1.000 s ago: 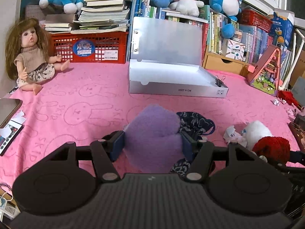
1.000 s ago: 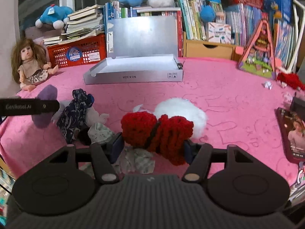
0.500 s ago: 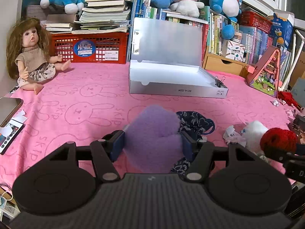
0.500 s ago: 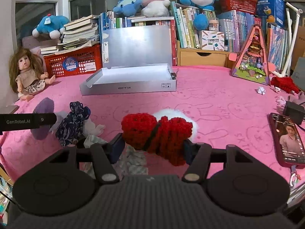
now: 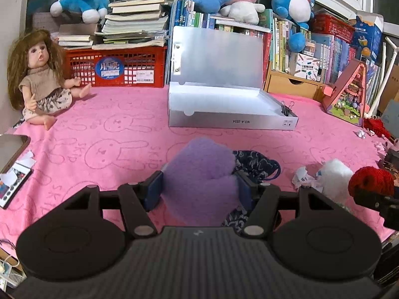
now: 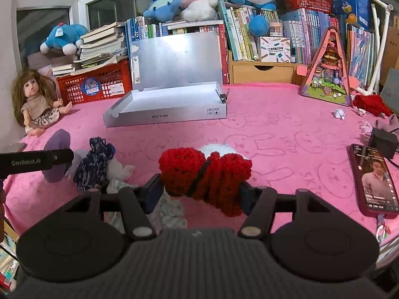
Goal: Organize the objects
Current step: 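Carry the lilac heart and red bow with both grippers over the open box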
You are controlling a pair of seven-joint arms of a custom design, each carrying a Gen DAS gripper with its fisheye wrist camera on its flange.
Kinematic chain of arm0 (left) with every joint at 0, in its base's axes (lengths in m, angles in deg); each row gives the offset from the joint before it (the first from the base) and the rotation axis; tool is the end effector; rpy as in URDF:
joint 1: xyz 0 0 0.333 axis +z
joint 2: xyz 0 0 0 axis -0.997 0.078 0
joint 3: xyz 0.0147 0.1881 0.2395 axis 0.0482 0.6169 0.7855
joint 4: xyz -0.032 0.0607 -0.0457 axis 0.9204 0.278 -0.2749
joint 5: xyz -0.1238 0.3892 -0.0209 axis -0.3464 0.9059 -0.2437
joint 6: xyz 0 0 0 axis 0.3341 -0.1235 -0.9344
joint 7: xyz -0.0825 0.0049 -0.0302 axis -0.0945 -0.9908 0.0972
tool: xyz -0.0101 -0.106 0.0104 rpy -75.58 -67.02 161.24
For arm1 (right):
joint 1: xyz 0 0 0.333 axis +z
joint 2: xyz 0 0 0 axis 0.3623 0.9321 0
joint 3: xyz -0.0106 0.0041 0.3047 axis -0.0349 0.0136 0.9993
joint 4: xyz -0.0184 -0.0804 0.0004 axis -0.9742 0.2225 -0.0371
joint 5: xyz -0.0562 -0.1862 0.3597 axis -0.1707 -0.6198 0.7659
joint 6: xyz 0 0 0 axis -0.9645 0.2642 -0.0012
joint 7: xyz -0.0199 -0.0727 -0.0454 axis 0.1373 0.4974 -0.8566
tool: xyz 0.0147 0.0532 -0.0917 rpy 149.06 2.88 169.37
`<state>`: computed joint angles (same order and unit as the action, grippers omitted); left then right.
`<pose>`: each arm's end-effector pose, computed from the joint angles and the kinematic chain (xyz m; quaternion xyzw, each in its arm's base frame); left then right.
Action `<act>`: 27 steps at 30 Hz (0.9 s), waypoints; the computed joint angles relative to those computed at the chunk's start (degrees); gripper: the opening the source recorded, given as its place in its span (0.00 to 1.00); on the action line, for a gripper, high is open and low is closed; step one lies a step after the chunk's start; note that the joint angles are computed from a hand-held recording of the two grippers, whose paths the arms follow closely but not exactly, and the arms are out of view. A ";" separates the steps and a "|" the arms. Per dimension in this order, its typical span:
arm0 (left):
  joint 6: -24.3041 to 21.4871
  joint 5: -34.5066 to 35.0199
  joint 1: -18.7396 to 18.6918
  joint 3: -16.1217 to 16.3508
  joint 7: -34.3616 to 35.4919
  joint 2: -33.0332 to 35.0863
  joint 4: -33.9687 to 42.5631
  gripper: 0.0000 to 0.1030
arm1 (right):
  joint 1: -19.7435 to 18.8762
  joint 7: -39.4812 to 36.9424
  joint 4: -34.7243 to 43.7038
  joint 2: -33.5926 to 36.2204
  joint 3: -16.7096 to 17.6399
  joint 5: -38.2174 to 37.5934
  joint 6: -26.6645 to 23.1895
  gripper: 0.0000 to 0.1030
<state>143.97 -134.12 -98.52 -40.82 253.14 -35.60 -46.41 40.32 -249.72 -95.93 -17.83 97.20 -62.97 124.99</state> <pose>0.5652 -0.2140 0.4733 -0.4250 0.7548 -0.4598 0.1955 0.4096 0.2715 0.4731 -0.4502 0.7434 -0.3948 0.2981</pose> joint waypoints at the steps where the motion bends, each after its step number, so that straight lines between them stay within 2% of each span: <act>1: 0.09 -0.02 -0.02 -0.01 0.19 0.08 0.24 0.66 | -0.10 -0.25 0.15 0.03 -0.15 -0.17 0.14 0.62; 8: -0.86 1.68 0.22 -0.24 -0.09 1.38 3.35 0.66 | -1.59 -3.22 1.75 0.30 -1.77 -1.38 3.05 0.62; 13: -1.87 5.07 0.63 -0.68 -2.95 2.88 6.07 0.66 | -3.43 -4.77 3.09 0.84 -3.02 -1.29 6.36 0.62; 22: -2.32 13.45 1.60 -2.29 -9.85 7.26 12.73 0.66 | -6.10 -9.14 7.92 3.67 -4.04 -3.35 8.36 0.62; 27: -2.29 21.34 1.55 -3.05 -16.59 10.76 17.73 0.66 | -6.94 -12.26 11.35 6.21 -5.55 -3.37 10.09 0.62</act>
